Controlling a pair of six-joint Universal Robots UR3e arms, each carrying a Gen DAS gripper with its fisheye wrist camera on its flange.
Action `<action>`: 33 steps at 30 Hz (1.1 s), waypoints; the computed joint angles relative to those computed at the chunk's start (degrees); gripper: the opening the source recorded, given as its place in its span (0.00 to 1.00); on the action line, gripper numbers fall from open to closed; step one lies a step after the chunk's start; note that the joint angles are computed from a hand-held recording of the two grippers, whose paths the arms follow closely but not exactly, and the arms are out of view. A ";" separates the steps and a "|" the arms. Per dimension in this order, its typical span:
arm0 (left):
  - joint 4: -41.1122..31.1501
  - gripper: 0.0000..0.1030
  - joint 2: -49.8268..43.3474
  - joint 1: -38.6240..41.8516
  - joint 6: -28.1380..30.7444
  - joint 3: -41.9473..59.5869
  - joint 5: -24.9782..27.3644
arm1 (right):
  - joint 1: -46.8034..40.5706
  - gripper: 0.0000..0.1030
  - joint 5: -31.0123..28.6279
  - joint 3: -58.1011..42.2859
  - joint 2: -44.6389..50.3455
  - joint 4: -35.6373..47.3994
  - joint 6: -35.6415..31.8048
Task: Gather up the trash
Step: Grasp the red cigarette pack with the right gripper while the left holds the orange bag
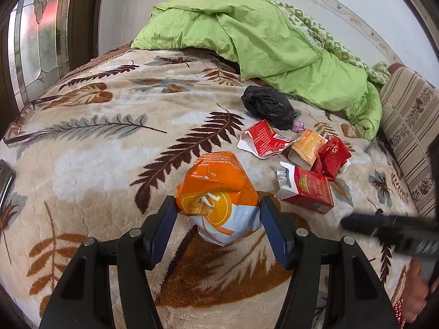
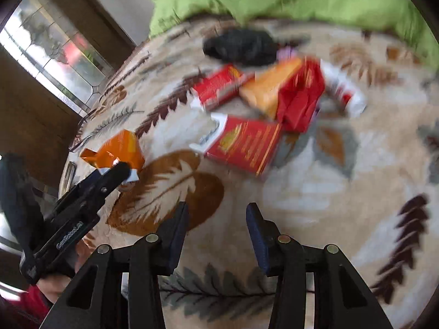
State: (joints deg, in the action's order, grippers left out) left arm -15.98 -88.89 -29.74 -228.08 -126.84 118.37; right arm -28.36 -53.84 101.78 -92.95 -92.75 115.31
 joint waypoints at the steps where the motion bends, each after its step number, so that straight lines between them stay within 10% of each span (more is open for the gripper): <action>1: -0.14 0.59 0.02 -0.09 -0.10 0.06 0.15 | -0.63 0.46 1.76 0.16 -1.18 -0.22 -1.12; 12: -1.72 0.59 1.36 0.09 -0.42 -0.68 0.43 | 13.00 0.57 -1.00 -10.88 18.86 -23.87 21.65; 21: -0.28 0.59 1.38 0.80 -0.05 -1.22 -0.75 | 6.96 0.57 1.27 -8.69 13.41 -2.85 6.82; 33: -3.12 0.59 1.85 -0.88 -1.59 -0.31 1.37 | 11.77 0.58 -4.86 11.23 4.07 -31.22 13.68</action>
State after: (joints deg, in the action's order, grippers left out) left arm -19.11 -87.03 -30.62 -229.67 -127.15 119.74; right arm -16.60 -58.70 113.00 -88.88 -123.97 128.99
